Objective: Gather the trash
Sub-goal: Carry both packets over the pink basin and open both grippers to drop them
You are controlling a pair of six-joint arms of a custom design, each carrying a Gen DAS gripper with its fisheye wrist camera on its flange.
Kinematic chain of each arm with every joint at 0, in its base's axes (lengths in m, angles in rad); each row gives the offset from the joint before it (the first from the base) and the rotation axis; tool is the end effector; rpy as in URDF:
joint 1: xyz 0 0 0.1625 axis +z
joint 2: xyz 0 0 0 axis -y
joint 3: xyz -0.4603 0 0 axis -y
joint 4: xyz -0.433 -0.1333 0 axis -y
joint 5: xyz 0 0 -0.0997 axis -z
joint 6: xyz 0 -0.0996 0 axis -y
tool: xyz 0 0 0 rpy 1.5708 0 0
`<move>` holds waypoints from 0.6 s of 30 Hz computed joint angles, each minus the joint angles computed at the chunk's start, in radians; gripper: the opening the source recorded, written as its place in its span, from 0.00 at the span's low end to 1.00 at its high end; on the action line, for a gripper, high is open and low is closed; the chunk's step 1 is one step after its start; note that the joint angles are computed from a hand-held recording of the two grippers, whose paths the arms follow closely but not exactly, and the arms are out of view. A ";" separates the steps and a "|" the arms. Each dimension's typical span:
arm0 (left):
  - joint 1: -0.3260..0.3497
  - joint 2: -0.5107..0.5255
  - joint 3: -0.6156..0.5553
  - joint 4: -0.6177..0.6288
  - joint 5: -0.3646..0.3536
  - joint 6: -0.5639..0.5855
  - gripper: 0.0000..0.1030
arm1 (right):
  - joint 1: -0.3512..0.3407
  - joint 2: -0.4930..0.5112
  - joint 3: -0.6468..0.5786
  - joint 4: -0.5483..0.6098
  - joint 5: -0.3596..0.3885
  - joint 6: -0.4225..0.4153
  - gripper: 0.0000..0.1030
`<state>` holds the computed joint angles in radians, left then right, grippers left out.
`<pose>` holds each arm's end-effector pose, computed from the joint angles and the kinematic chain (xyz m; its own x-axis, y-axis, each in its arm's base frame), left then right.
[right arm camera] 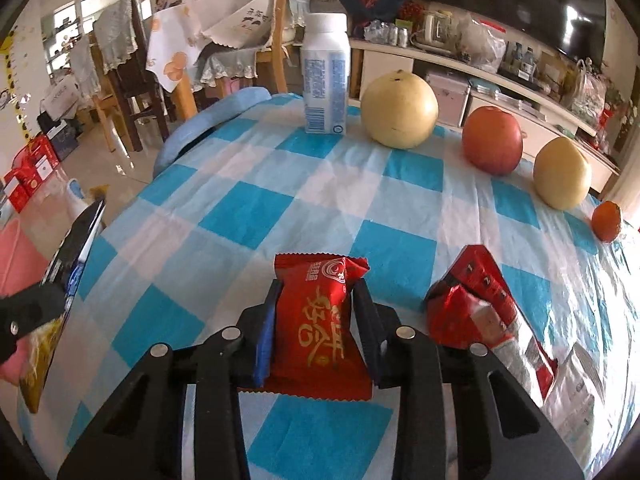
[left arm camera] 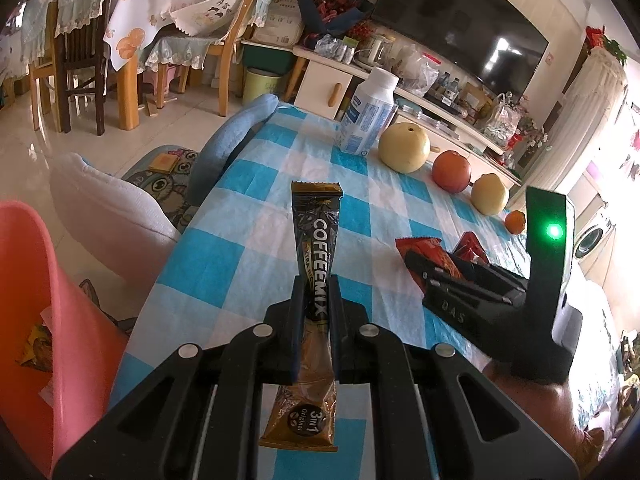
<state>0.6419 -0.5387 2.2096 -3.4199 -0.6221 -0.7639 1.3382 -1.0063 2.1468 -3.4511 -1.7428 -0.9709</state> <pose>-0.2404 -0.4472 -0.0716 -0.8806 -0.1328 -0.4549 0.2481 0.6887 -0.6813 -0.0175 -0.5782 0.1526 -0.6668 -0.4016 0.6278 -0.6732 0.6859 -0.2763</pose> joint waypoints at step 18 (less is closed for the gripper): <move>-0.061 -0.050 0.050 0.059 0.093 -0.051 0.12 | -0.019 -0.169 0.191 0.018 0.121 0.058 0.35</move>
<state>0.5814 -0.5882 2.2594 -3.3604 -0.5289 -0.8147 1.3192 -1.1756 2.3383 -3.4327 -1.6221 -0.9132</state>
